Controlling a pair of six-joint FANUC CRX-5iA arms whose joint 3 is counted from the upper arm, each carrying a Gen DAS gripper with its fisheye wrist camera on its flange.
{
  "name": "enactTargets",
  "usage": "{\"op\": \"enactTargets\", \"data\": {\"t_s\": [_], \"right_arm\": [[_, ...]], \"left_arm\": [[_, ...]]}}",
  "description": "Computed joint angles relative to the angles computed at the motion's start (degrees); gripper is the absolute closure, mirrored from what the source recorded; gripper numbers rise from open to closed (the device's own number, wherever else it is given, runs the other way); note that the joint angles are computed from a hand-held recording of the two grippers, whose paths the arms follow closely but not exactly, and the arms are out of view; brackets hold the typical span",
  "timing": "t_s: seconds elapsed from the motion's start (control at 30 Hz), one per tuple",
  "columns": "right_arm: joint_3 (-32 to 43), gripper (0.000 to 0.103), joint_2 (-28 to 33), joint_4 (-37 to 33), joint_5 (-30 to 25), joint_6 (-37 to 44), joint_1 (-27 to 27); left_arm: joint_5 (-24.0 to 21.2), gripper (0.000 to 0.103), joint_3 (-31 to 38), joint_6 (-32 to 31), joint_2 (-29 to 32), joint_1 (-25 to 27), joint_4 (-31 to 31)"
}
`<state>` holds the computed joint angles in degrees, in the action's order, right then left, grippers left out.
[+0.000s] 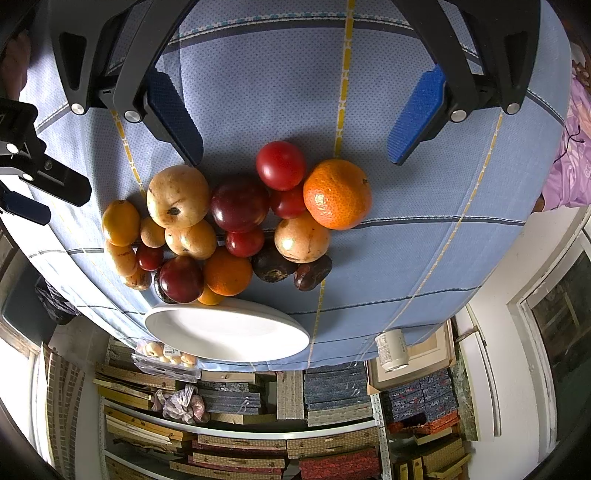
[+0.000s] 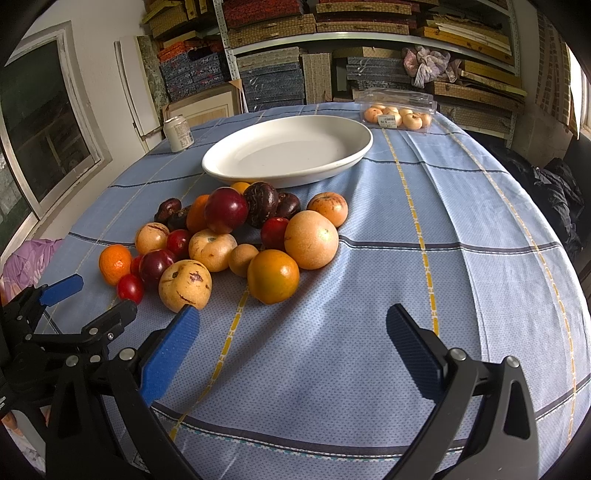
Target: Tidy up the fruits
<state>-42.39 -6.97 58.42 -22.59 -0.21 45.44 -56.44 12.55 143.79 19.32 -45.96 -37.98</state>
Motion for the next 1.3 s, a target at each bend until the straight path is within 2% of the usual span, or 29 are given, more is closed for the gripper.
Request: {"op": "enactTargets", "data": {"t_s": [0.43,0.63,0.97,1.07,1.23,1.3], "right_arm": [[-0.2,0.004,-0.2,-0.6,0.4,0.3,-0.2],[0.7,0.004,0.4,-3.3,1.1,2.8,0.1],[-0.6,0.004,0.0,3.8,0.5,-1.8,-0.3],[-0.2,0.004,0.1,1.8,0.4,0.0,0.1],[-0.9,0.004,-1.5,-3.2,2.4,2.5,-0.4],[-3.1,0.004,-2.9,2.3,5.1,-2.4,-2.1]], "left_arm": [[0.0,0.003,0.0,0.0,0.0,0.0,0.0],[0.3,0.003,-0.1,-0.2,0.1,0.2,0.7],[0.7,0.003,-0.4,-0.7,0.2,0.7,1.8],[1.4,0.003,-1.2,-1.4,-0.3,1.6,3.6],[6.8,0.003,-7.2,-5.4,-4.3,5.3,11.3],[8.9,0.003,-10.2,-8.2,-6.1,6.5,14.2]]}}
